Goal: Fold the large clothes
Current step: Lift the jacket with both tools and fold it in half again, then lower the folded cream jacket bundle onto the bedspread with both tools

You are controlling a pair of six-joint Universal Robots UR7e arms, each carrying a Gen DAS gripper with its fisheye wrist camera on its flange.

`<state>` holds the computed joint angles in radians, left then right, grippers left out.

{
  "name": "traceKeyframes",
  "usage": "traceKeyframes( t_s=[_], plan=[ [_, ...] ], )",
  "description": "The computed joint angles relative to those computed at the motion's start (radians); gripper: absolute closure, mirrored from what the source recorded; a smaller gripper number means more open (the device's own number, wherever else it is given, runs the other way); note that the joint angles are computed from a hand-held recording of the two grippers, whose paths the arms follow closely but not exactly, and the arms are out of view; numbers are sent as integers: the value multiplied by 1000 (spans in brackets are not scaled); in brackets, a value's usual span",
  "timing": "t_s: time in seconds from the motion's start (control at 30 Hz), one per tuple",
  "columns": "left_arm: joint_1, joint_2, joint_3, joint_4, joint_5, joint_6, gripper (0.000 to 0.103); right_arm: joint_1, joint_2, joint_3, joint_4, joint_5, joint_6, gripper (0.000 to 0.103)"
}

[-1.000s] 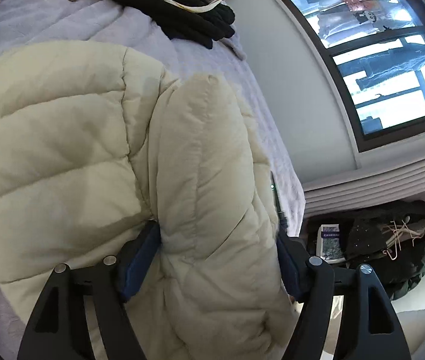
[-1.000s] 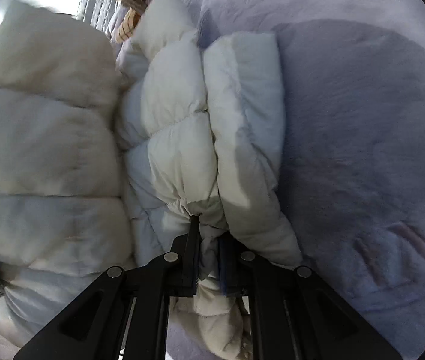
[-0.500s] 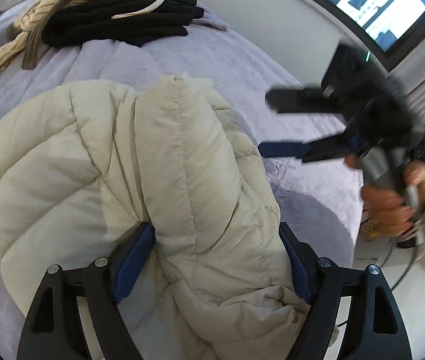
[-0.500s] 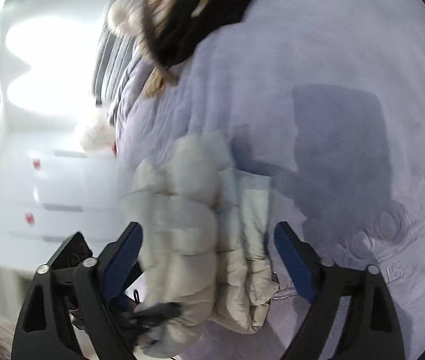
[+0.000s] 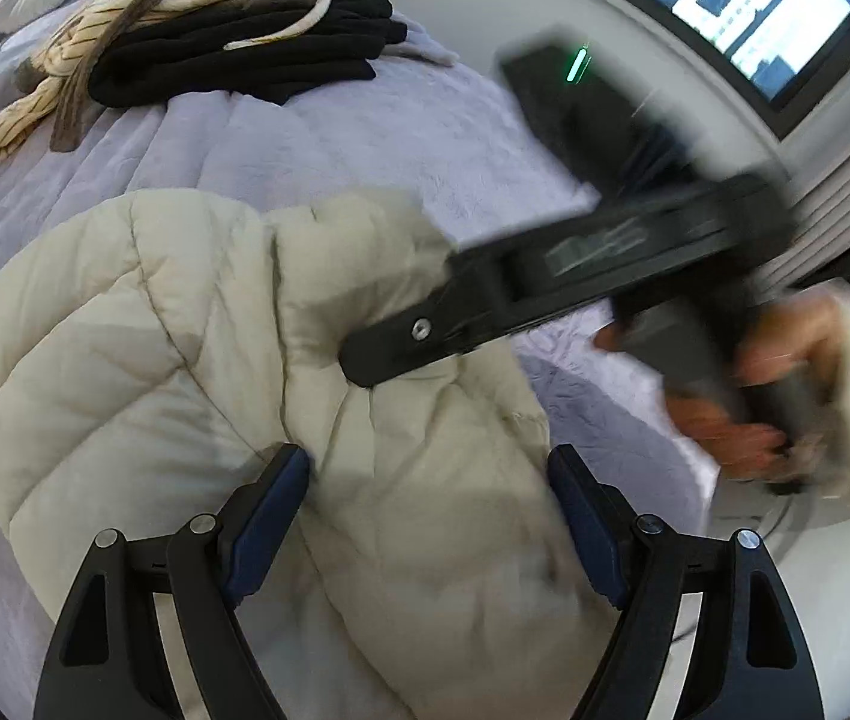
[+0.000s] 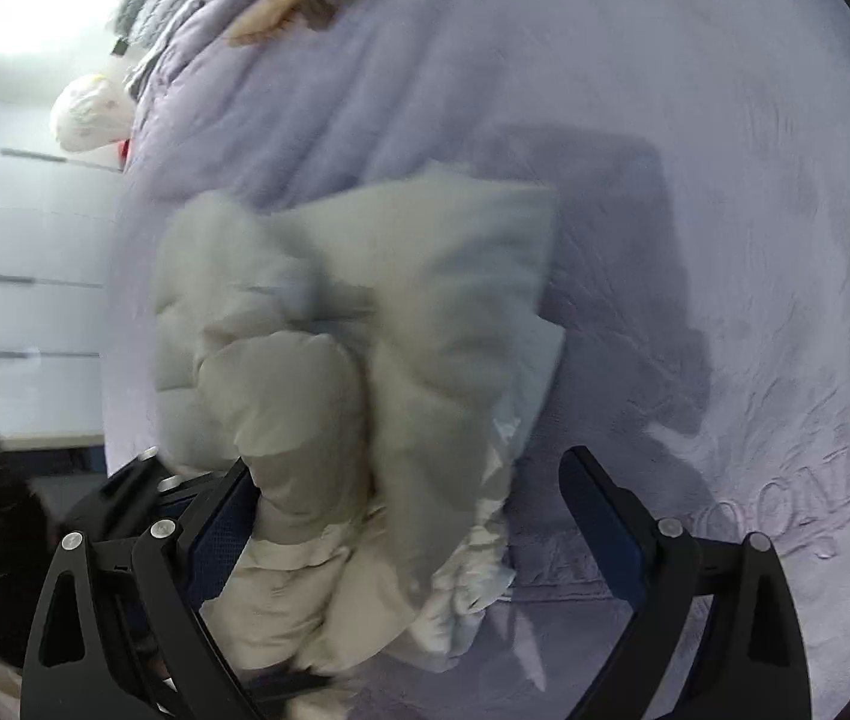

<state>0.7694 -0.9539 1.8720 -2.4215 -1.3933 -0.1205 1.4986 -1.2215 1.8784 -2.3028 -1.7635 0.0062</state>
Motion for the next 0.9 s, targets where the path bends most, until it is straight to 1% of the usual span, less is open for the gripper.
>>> traceKeyframes(
  t_s=[0.07,0.17,0.23,0.33,0.4,0.43,0.5,0.53,0.6,0.67,0.73,0.77,0.83,0.87,0.9],
  plan=[
    [3,-40,15,-10,-14,-8,21,-42,-6,23,-5,27,-6,6],
    [26,-113,37,-13,-24,-36,21,-102,1,49,-23,112,-19,6],
    [63,-158,49,-14,-47,-75,21,-153,-15,82,-37,184,-52,6],
    [150,-222,72,-5,-77,-181,21,-202,-9,100,-55,260,-83,6],
    [228,-243,90,-26,-171,-235,21,-218,-12,113,-60,295,-93,6],
    [290,-250,108,-60,-247,-293,21,-228,-15,120,-61,315,-101,6],
    [357,-252,134,-108,-324,-345,21,-245,-13,125,-59,352,-113,6],
    [389,-247,145,-137,-361,-348,21,-257,-10,128,-58,377,-122,6],
    [426,-233,163,-181,-396,-328,21,-266,-8,133,-57,401,-132,6],
    [446,-211,175,-206,-424,-319,21,-274,-1,132,-53,416,-145,6],
    [451,-187,178,-223,-429,-303,21,-276,7,127,-46,429,-154,6],
    [449,-174,179,-239,-426,-297,21,-268,20,116,-45,436,-148,6],
    [444,-152,185,-276,-417,-293,21,-274,27,117,-43,452,-158,6],
    [443,-140,186,-293,-416,-298,19,-271,30,117,-42,456,-158,6],
    [443,-130,184,-302,-412,-301,13,-266,34,116,-44,456,-155,6]
  ],
)
